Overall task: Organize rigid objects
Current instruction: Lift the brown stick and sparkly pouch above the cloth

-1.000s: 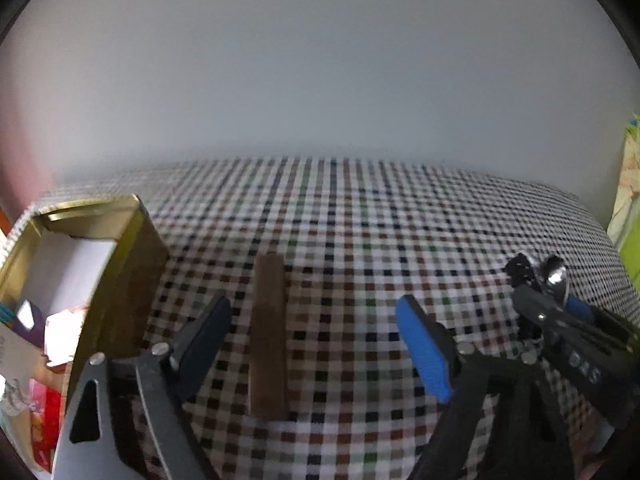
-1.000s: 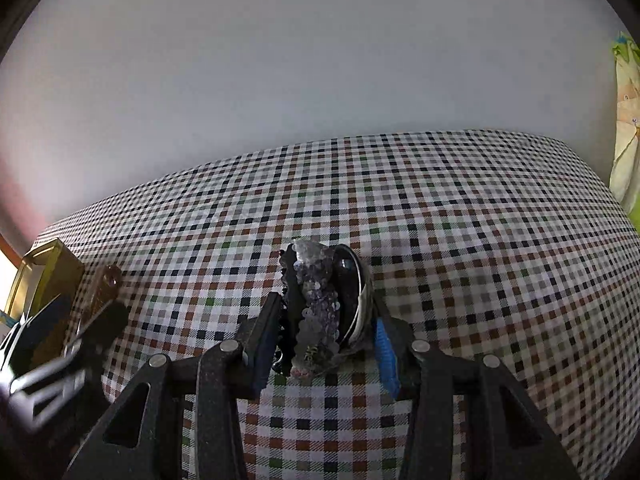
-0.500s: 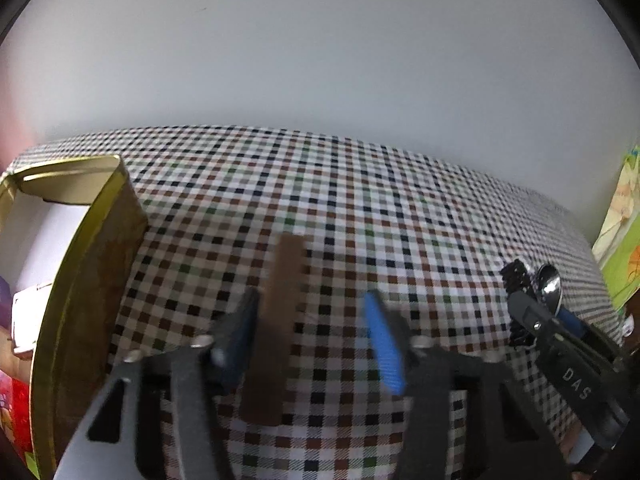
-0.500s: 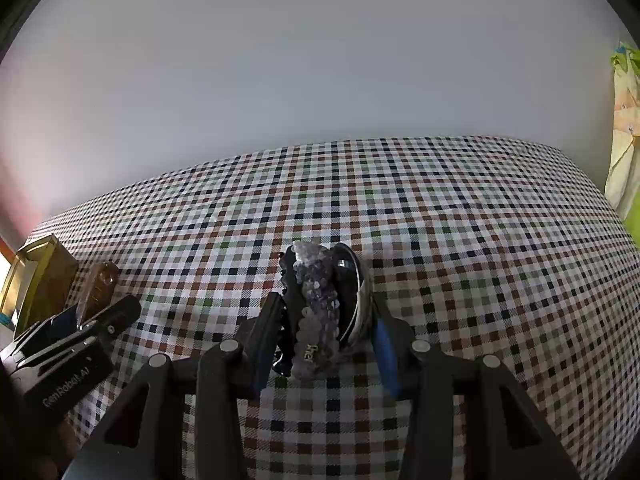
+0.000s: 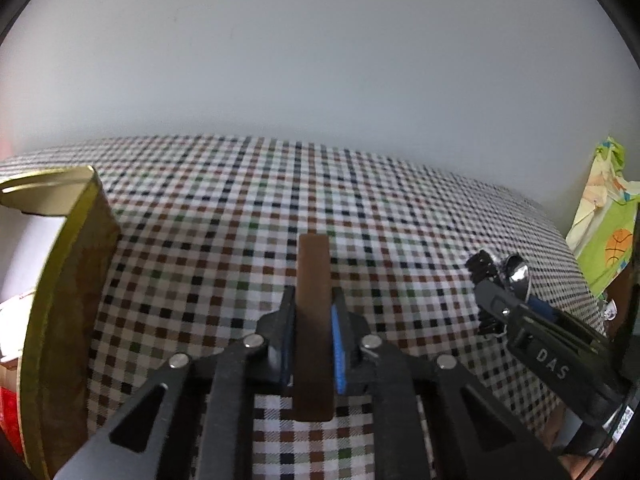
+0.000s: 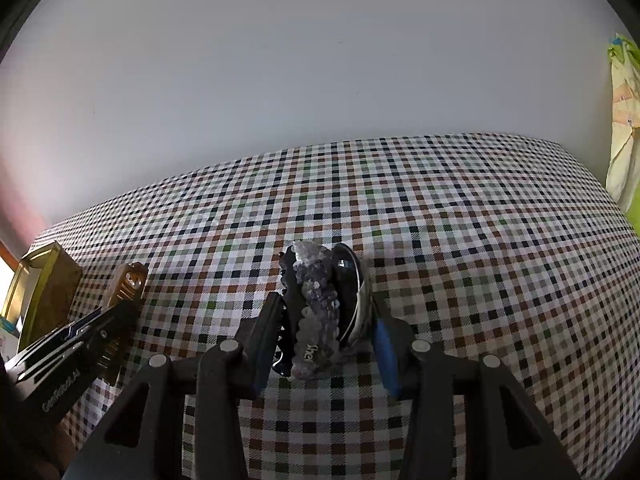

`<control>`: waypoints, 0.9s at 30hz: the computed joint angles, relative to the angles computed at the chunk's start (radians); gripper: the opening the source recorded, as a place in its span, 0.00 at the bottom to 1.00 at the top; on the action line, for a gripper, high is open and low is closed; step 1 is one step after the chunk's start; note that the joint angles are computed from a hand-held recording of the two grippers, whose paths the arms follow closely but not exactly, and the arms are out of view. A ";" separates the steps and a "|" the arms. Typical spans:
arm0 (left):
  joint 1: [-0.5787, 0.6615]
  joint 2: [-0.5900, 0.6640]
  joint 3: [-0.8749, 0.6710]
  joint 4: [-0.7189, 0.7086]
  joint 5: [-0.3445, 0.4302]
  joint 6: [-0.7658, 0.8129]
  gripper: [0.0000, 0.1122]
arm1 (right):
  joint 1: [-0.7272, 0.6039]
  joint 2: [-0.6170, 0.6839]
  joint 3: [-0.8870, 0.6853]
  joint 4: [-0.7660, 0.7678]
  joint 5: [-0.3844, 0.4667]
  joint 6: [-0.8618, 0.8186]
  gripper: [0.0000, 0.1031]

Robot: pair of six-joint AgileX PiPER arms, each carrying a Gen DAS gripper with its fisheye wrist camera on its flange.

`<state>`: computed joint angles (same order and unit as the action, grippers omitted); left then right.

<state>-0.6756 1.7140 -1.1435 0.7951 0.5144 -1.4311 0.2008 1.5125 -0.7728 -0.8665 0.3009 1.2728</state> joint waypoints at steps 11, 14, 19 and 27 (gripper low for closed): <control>-0.062 -0.201 0.215 0.474 -0.117 -0.422 0.12 | -0.006 -0.082 0.054 -0.195 -0.082 0.193 0.44; -0.079 -0.212 0.230 0.520 -0.109 -0.476 0.12 | 0.017 -0.091 0.057 -0.272 -0.051 0.266 0.44; -0.105 -0.196 0.222 0.528 -0.062 -0.474 0.12 | 0.015 -0.119 0.072 -0.347 -0.065 0.342 0.44; -0.180 -0.240 0.226 0.518 0.071 -0.412 0.12 | 0.033 -0.153 0.104 -0.626 -0.088 0.612 0.44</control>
<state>-0.8559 1.4735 -0.9174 1.3133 0.5857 -1.8430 0.2335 1.3600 -0.6686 -1.4925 0.2131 1.8844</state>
